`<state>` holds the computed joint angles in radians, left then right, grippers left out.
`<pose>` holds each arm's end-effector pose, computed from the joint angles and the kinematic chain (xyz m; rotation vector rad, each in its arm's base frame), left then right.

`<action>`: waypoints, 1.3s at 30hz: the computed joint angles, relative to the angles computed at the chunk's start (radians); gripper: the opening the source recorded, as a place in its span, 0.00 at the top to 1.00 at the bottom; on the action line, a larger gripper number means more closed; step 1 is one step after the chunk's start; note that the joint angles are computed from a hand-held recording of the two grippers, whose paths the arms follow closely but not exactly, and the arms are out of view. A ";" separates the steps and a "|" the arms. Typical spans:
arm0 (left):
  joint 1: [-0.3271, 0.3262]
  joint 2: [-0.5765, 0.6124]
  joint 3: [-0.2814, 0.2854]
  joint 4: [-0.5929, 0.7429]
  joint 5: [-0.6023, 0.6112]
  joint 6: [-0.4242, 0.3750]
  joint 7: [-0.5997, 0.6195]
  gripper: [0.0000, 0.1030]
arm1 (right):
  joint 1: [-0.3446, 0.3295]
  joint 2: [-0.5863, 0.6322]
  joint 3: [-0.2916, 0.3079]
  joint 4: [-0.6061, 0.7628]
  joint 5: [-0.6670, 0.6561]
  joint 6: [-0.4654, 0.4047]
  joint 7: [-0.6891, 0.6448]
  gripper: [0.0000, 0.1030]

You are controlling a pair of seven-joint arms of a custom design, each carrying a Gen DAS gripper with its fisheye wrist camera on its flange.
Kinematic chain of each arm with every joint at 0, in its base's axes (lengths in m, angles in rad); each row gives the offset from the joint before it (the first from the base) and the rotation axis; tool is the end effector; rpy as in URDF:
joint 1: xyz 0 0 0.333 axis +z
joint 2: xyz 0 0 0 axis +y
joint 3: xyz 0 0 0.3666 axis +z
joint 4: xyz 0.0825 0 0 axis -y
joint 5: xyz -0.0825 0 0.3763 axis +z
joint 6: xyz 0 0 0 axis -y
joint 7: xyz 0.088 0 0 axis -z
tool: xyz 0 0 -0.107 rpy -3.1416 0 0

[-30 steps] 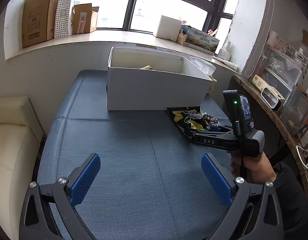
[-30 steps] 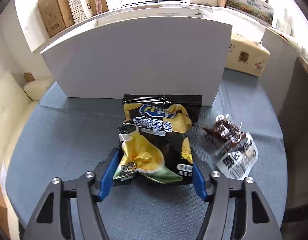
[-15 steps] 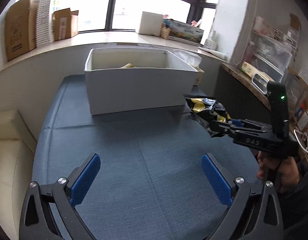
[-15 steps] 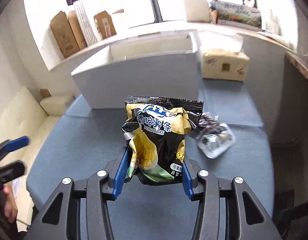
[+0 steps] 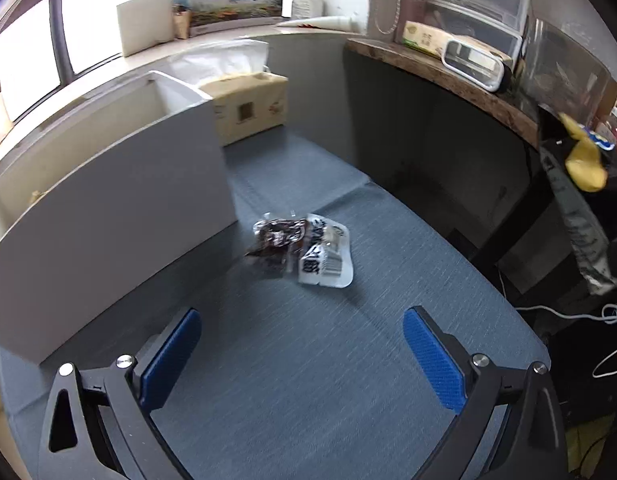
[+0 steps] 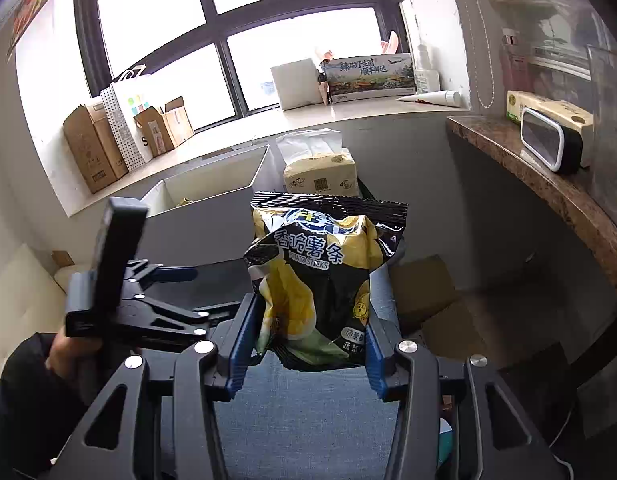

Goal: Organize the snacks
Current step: 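Lift the chip bag with the right tool while the left grasps the clear meat packet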

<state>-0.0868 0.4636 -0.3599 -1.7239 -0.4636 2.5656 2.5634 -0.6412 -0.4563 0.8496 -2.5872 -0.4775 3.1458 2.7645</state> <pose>0.6598 -0.2648 0.4216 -0.7807 2.8042 -0.8966 0.4175 0.1658 0.4940 -1.2877 1.9479 -0.7416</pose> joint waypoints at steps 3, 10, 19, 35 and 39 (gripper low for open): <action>-0.074 0.094 0.051 0.121 0.116 -0.052 -0.105 0.00 | -0.003 -0.006 -0.008 -0.013 0.012 0.022 0.001 0.50; -0.115 0.213 0.073 0.287 0.219 -0.136 -0.206 0.02 | -0.052 0.010 0.040 -0.024 0.085 0.076 -0.033 0.50; -0.035 0.154 -0.002 0.194 0.172 -0.072 -0.123 0.68 | -0.066 0.014 0.071 -0.035 0.182 0.102 -0.107 0.50; -0.055 0.092 0.011 0.163 0.120 -0.102 -0.029 0.00 | -0.077 0.002 0.090 -0.043 0.264 0.117 -0.172 0.50; -0.111 0.134 0.038 0.210 0.175 -0.085 -0.107 0.00 | -0.061 -0.024 0.067 -0.060 0.280 0.109 -0.167 0.50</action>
